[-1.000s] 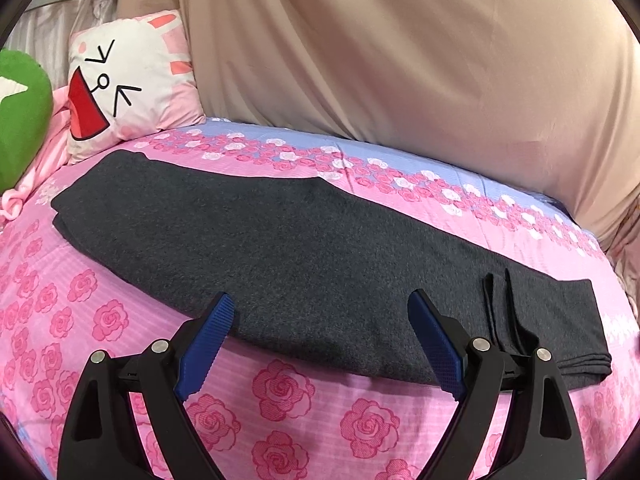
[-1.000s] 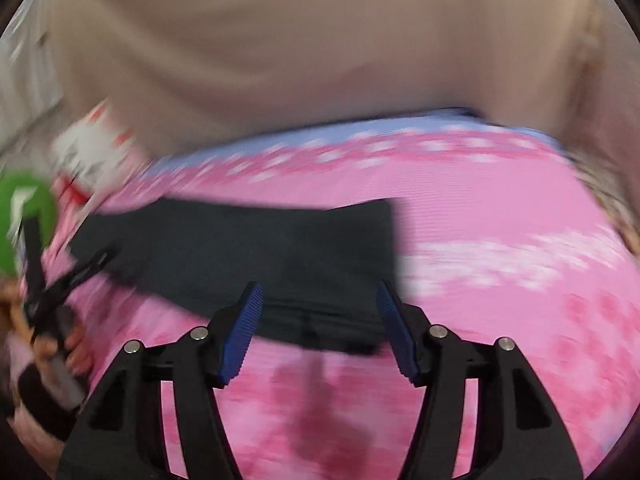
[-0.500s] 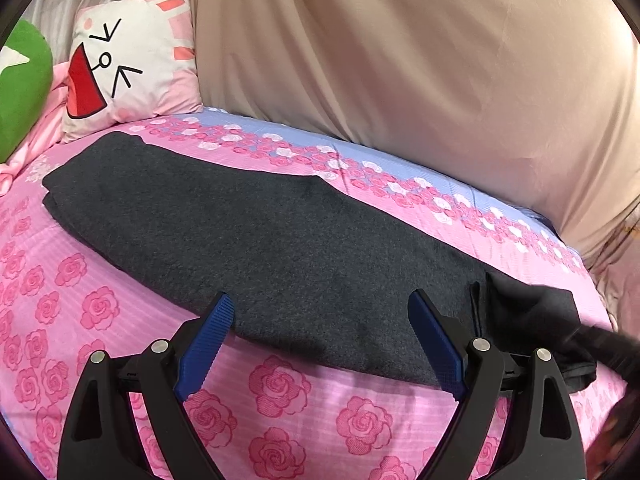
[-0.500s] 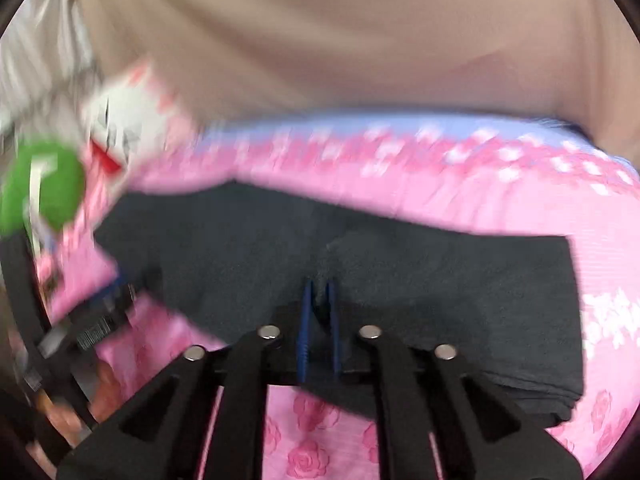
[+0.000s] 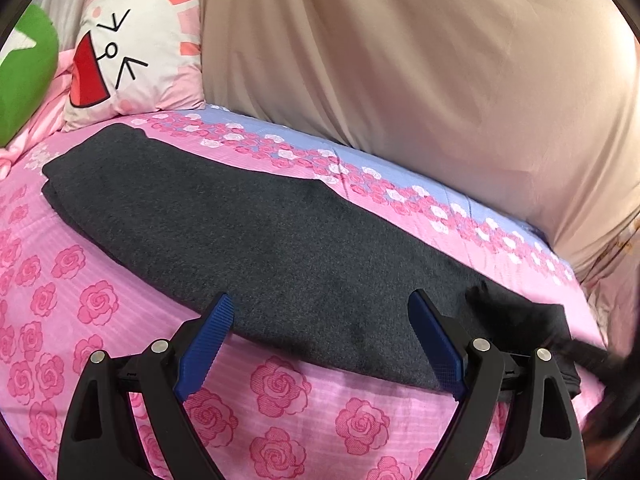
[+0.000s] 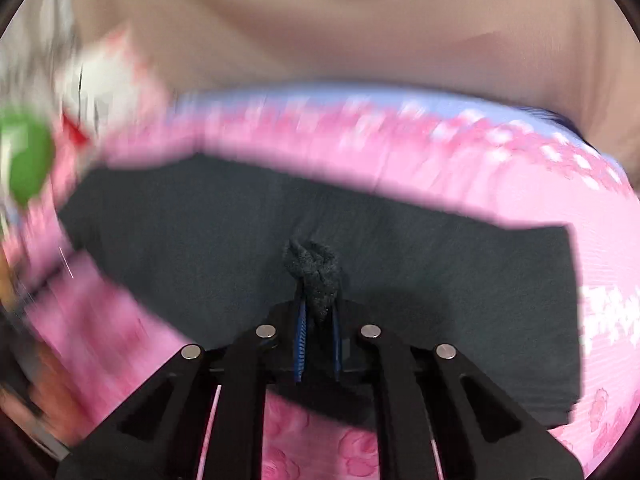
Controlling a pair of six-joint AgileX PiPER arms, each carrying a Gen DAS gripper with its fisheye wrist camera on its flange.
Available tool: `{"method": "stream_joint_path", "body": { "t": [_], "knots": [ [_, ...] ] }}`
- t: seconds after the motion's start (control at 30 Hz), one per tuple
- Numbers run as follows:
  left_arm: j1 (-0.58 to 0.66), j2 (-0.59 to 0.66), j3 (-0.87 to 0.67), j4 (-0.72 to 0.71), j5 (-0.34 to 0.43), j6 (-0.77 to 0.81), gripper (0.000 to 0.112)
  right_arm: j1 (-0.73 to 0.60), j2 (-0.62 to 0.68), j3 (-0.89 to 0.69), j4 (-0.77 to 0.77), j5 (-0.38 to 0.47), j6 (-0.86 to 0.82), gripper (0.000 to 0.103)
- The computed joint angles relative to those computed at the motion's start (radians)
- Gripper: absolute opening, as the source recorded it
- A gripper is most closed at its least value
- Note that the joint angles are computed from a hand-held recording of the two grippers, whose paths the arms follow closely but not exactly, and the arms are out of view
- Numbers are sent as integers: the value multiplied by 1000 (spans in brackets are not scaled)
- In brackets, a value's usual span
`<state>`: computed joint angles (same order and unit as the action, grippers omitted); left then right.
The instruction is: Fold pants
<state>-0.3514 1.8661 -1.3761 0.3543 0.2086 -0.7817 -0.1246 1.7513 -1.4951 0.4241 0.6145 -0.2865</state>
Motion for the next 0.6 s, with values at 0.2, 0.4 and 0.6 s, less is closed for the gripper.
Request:
{"method": "stream_joint_path", "body": {
  "t": [0.2, 0.4, 0.6],
  "knots": [
    [11, -8, 19, -88, -32, 66, 87, 41, 26, -190, 100, 82, -36, 14],
    [15, -25, 49, 31, -49, -82, 87, 111, 152, -84, 44, 125, -27, 41],
    [23, -6, 21, -256, -37, 213, 87, -184, -143, 203, 143, -10, -112, 51]
  ]
}}
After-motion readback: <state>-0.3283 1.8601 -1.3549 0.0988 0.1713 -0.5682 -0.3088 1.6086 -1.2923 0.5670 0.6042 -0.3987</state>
